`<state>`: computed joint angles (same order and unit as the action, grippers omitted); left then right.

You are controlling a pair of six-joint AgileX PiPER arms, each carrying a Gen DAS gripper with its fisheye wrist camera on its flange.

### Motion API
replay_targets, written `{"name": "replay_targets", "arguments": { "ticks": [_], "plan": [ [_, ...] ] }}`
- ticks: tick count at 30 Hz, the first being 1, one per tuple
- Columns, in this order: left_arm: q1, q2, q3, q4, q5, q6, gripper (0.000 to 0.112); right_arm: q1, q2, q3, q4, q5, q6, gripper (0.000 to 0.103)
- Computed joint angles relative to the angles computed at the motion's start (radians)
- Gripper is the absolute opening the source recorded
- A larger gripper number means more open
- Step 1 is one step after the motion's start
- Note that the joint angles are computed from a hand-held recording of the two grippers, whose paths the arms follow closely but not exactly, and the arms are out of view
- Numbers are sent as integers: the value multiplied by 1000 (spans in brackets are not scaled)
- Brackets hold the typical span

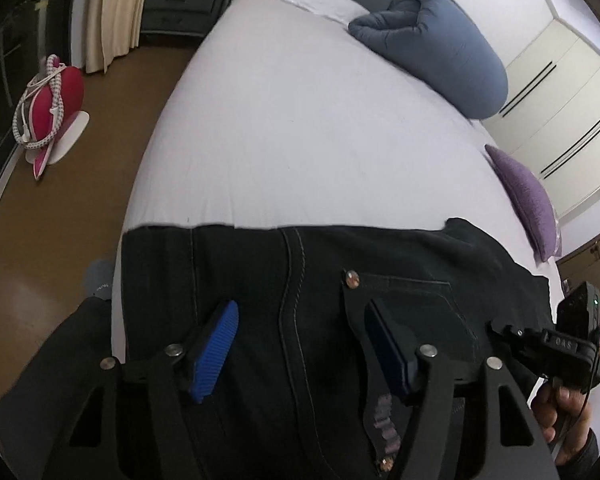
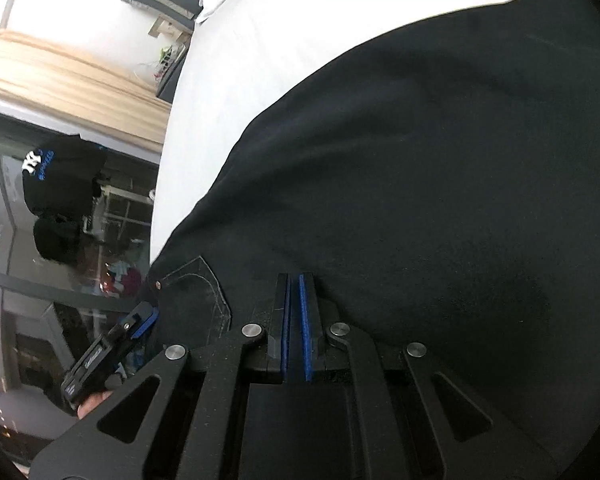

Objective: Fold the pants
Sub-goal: 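Lay the hem onto the waistband with the right gripper while the left gripper holds the seat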

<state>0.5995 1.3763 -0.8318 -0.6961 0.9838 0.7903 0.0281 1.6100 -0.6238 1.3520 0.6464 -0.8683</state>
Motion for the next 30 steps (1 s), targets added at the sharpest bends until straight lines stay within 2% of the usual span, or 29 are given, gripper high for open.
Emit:
{"name": "replay_targets", "arguments": {
  "ticks": [1, 4, 6, 8, 12, 16, 19, 24, 27, 29, 30],
  "plan": [
    [-24, 13, -13, 14, -15, -13, 68, -33, -11, -20, -47, 11, 29, 5],
    [-92, 41, -39, 70, -58, -48, 70, -162, -7, -98, -198, 127, 98, 5],
    [-122, 53, -57, 95, -66, -73, 73, -201, -23, -93, -233, 146, 92, 5],
    [-127, 67, -64, 84, -63, -67, 74, -181, -46, -97, -267, 134, 127, 5],
    [-99, 49, -38, 56, -59, 0, 73, -247, -101, -94, -297, 228, 114, 5],
    [-103, -1, 3, 62, -82, 29, 73, -290, -108, -61, -320, 256, 90, 5],
    [-87, -38, 12, 79, -57, 25, 74, -451, -92, 3, -293, 373, -38, 4],
    [-25, -51, 39, 30, -25, 105, 74, -694, -126, 78, -366, 471, -226, 0],
    [-35, -97, 24, 79, -13, 21, 73, -796, -160, 76, -437, 507, -204, 0],
    [-51, -158, 22, 92, 1, -15, 73, -802, -215, 69, -487, 500, -133, 0],
    [-54, -187, 20, 67, 24, -15, 73, -797, -255, 60, -488, 516, -92, 9]
  ]
}}
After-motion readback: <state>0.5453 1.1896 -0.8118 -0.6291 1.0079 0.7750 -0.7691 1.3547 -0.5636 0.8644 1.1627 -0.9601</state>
